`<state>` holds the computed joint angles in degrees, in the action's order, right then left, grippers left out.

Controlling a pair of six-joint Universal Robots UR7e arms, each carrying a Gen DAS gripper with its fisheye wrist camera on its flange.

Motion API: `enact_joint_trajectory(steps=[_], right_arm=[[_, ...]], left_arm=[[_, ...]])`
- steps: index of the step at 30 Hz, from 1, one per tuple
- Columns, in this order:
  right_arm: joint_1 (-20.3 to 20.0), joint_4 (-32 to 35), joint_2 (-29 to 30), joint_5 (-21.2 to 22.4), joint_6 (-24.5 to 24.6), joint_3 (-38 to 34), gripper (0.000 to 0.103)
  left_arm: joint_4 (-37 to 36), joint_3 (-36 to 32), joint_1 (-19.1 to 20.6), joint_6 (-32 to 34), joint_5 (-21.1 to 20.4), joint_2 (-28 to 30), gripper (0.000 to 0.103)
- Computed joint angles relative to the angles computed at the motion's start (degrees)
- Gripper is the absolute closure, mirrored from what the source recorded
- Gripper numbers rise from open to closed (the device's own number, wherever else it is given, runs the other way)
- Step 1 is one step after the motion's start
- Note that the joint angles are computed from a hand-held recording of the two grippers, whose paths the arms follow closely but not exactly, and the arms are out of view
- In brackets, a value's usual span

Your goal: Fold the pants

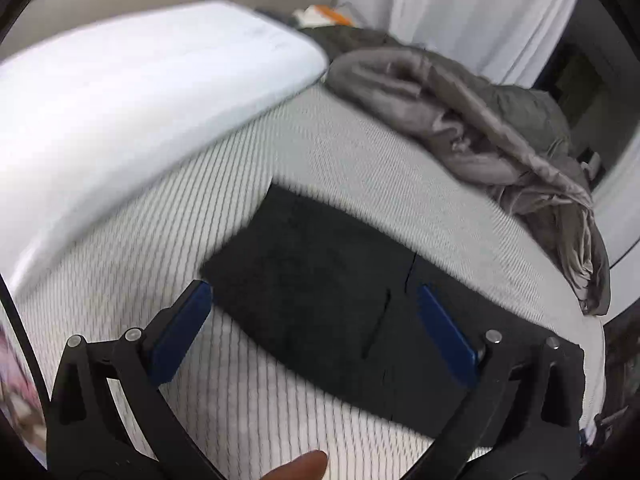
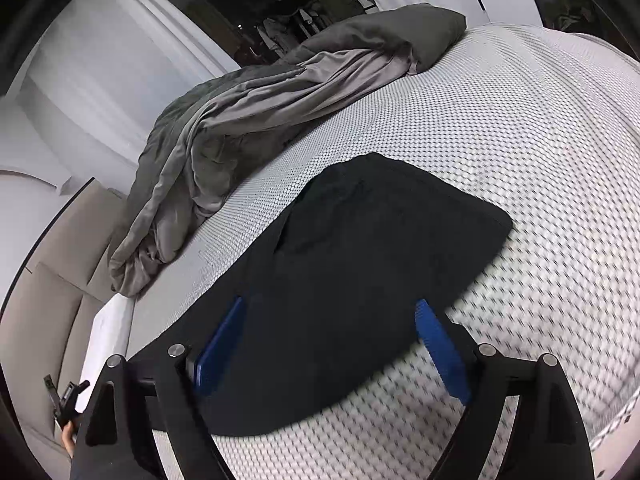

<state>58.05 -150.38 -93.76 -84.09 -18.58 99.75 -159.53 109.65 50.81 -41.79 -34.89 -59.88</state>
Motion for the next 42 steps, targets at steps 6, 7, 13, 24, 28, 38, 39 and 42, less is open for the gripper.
enact_joint_trajectory(steps=[6, 7, 13, 24, 28, 38, 39, 42], right_arm=[[-4.6, 3.9, -1.9, 5.4, 0.3, 2.1, 0.014], [-5.0, 4.6, -1.8, 5.7, 0.0, 2.1, 0.014], [-7.0, 7.2, 0.5, 7.2, -1.6, 0.1, 0.014], [-7.6, -0.2, 7.2, 10.6, 5.9, -5.0, 0.044], [-8.3, 1.3, 9.3, 15.6, 8.2, -6.8, 0.092], [-12.2, 0.8, -2.6, 16.4, -1.0, 4.1, 0.102], [-13.2, 1.8, -4.4, 16.5, -2.7, 5.4, 0.102], [-14.1, 5.5, -6.9, 14.2, -7.2, 6.5, 0.095]], left_arm=[[-11.9, 6.6, 2.4, -6.5, -10.4, 1.3, 0.022], [-11.0, 6.5, 2.8, -6.4, -11.6, 1.6, 0.023], [-12.5, 1.3, 6.0, -3.8, -12.9, 8.5, 0.028], [-21.6, -2.5, 7.5, -0.6, -9.3, 13.3, 0.098], [-23.0, -0.3, 5.3, 0.1, -4.8, 12.3, 0.101], [-17.8, 10.2, 0.6, 0.9, -2.1, 5.4, 0.1], [-17.1, 11.0, 0.2, 0.6, -1.9, 4.8, 0.099], [-10.8, 11.8, -0.7, -2.2, 0.3, 3.5, 0.089]])
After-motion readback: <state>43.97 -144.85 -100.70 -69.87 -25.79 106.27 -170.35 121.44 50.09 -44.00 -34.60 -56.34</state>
